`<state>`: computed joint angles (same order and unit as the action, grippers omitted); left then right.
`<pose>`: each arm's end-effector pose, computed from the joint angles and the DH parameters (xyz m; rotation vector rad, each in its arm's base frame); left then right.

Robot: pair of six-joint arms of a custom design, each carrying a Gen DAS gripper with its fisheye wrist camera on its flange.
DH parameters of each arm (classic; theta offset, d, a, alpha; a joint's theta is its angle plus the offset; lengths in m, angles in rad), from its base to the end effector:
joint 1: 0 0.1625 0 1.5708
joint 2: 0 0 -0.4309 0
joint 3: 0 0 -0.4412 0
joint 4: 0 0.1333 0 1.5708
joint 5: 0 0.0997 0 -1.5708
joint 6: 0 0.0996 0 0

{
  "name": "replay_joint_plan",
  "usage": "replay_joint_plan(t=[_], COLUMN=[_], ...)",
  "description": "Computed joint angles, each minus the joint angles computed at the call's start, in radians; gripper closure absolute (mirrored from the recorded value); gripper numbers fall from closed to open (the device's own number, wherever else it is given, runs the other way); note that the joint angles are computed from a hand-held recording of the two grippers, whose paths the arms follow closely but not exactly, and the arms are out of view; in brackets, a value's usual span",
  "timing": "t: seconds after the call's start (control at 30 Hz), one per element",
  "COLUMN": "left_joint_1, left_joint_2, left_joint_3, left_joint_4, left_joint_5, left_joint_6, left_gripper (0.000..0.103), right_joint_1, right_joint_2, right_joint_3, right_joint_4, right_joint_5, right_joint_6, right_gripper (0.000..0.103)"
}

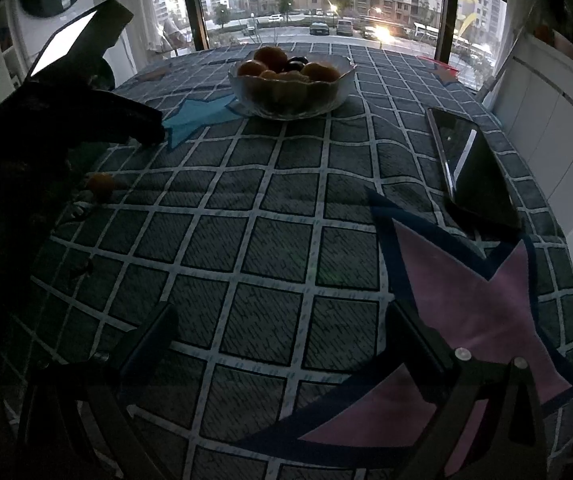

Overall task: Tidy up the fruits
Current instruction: 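Carry the dark plum over the white tray and open the left tool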

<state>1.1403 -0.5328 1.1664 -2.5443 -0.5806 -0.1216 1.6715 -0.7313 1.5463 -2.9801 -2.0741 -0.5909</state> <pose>-0.1533 -0.8528 0.1019 0.1360 2.1889 -0.6819 0.1607 -0.7424 0.1127 0.6512 -2.3785 0.5769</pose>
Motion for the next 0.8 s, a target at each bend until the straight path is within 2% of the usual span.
replay_joint_plan(t=[0.17, 0.33, 0.5, 0.63, 0.8], left_joint_1=[-0.014, -0.06, -0.109, -0.139, -0.134], left_joint_2=[-0.031, -0.111, -0.192, -0.215, -0.24], left_joint_3=[0.066, 0.22, 0.41, 0.535, 0.601], left_joint_4=[-0.08, -0.229, -0.353, -0.459, -0.415], left_joint_5=[-0.024, -0.045, 0.008, 0.113, 0.132], left_joint_6=[0.025, 0.082, 0.083, 0.076, -0.026], left_gripper=[0.073, 0.073, 0.073, 0.073, 0.073], right_joint_1=[0.0, 0.006, 0.013, 0.013, 0.012], right_joint_2=[-0.001, 0.01, 0.021, 0.021, 0.021], right_joint_3=[0.001, -0.006, -0.012, -0.012, -0.012], right_joint_4=[0.0, -0.007, -0.017, -0.018, -0.018], right_joint_5=[-0.002, -0.034, -0.06, -0.061, -0.06], right_joint_6=[-0.001, -0.018, -0.031, -0.032, -0.032], right_gripper=[0.0, 0.0, 0.0, 0.0, 0.0])
